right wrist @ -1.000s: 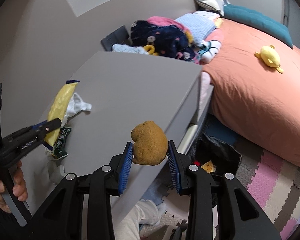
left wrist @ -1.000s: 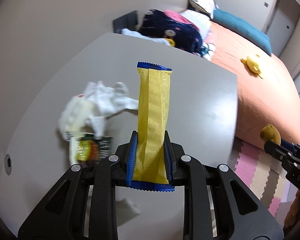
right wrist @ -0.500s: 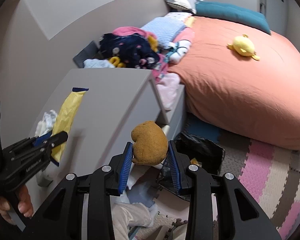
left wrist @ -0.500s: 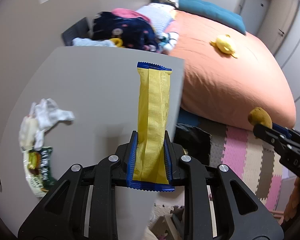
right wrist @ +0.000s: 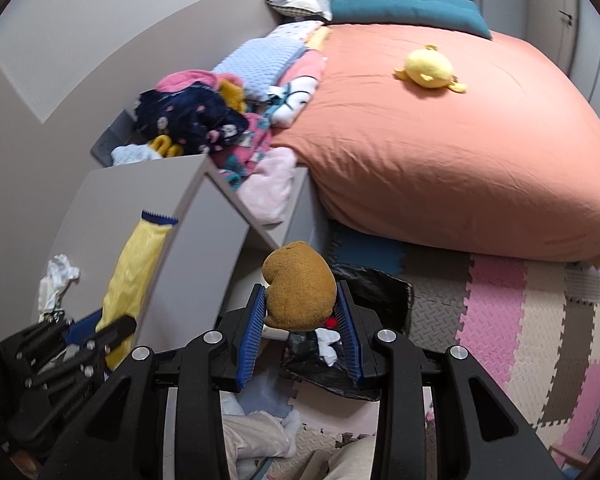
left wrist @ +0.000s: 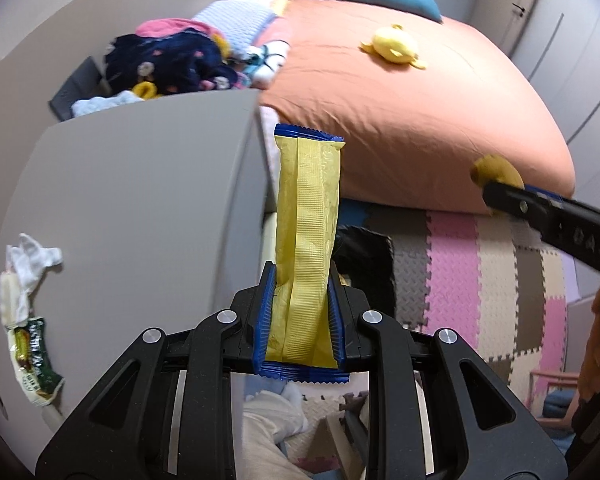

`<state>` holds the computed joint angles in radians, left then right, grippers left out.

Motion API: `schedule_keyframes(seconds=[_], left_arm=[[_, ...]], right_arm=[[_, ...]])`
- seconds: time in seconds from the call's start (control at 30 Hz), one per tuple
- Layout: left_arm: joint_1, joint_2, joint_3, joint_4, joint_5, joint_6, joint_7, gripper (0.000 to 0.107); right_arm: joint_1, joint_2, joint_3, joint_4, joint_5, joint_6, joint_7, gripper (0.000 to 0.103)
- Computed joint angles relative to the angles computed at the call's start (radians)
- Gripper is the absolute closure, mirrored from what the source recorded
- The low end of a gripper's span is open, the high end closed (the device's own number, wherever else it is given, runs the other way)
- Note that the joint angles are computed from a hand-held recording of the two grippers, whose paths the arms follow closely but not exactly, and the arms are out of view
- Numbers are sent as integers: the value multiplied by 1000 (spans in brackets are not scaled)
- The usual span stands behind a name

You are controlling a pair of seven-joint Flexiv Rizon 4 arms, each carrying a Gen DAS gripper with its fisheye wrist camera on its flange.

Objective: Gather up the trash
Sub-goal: 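Open both grippers to drop the bar and bun into the bin, then move both tools back over the table toward the green snack bag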

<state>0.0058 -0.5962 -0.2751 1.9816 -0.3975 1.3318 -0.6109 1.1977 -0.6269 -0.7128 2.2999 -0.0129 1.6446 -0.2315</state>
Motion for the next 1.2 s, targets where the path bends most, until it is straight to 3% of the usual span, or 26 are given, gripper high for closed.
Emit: schedule_keyframes(seconds=[0.1,0.13,0.2,0.23,0.27,0.33,0.7,1.2], left_arm=[[-22,-8,17,-8,15,-22,-12,82],[-38,-14,35,-17,28,-30,-24,81],[-72,-24,74,-40,60,-60,-49,57],[-77,-26,81,-44,66,-61,-58,26],[-67,-26,68,-38,60,-43,-56,13],[-22,-24,13,-15,33,2,-25,13],[3,-14,5,-6,34,13,-10,13],[119,1,-39,36,-30,54,56,13]], right_arm=[[-48,5,32,1,-1,-12,-3,66],[-69,9,46,-1,-7,-22,-4,62],[-43,0,2,7,-18,-50,22,42],[-15,-5,-34,12,-29,-72,36,39],[-11,-4,-43,16,-39,-82,43,39],[-14,-1,-47,29,-48,-69,58,39],[-10,-5,-41,29,-53,-67,73,38],[4,-6,-26,-48,-155,-114,114,38]])
